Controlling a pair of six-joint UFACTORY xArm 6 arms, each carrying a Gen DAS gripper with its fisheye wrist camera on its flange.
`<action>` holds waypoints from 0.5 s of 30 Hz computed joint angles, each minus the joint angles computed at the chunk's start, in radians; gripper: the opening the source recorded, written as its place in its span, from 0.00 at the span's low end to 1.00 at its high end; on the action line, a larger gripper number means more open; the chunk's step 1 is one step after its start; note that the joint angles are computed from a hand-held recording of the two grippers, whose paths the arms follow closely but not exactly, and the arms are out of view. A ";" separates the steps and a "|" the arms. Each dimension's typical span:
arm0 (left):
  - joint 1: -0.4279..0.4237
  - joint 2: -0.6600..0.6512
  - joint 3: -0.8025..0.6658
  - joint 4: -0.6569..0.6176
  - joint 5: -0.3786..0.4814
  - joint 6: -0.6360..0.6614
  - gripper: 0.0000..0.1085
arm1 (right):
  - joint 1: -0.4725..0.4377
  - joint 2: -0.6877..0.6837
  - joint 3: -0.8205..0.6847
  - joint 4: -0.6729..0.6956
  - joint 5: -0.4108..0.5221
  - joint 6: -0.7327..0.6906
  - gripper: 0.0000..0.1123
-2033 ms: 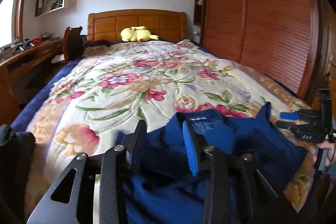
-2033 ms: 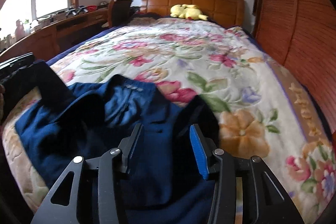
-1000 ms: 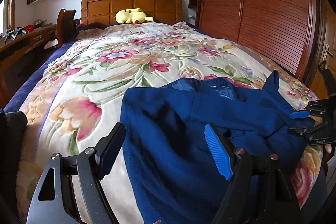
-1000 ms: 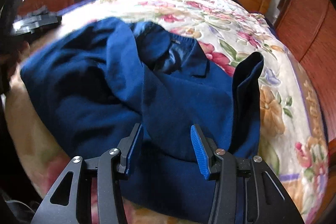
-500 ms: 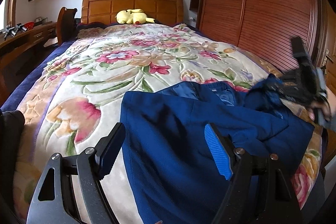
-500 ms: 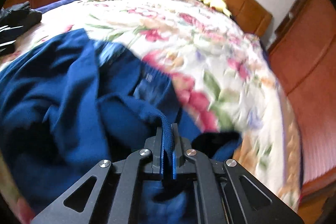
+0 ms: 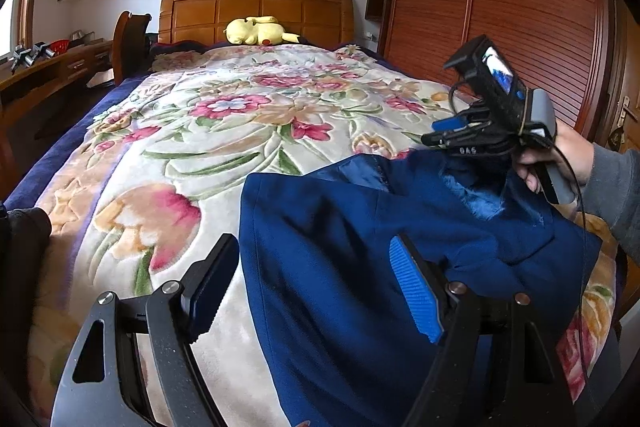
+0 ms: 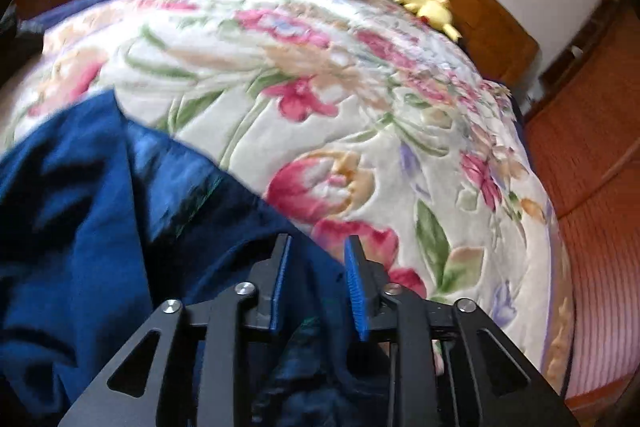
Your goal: Fold large clothes
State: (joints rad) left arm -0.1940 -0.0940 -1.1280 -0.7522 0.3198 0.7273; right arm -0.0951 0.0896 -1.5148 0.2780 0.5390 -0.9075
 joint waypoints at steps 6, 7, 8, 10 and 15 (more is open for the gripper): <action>-0.002 0.002 -0.002 -0.002 0.001 0.002 0.72 | -0.045 -0.103 0.078 0.152 0.087 -0.039 0.41; -0.004 0.002 -0.002 -0.003 0.000 0.002 0.72 | -0.054 -0.126 0.102 0.178 0.112 -0.054 0.41; -0.005 0.002 -0.002 -0.003 -0.002 0.001 0.72 | -0.066 -0.140 0.115 0.206 0.145 -0.076 0.41; -0.006 0.002 -0.001 -0.002 -0.001 0.001 0.72 | -0.080 -0.190 0.179 0.249 0.176 -0.122 0.41; -0.010 0.001 0.001 0.011 0.000 -0.010 0.72 | -0.110 -0.267 0.299 0.290 0.228 -0.188 0.42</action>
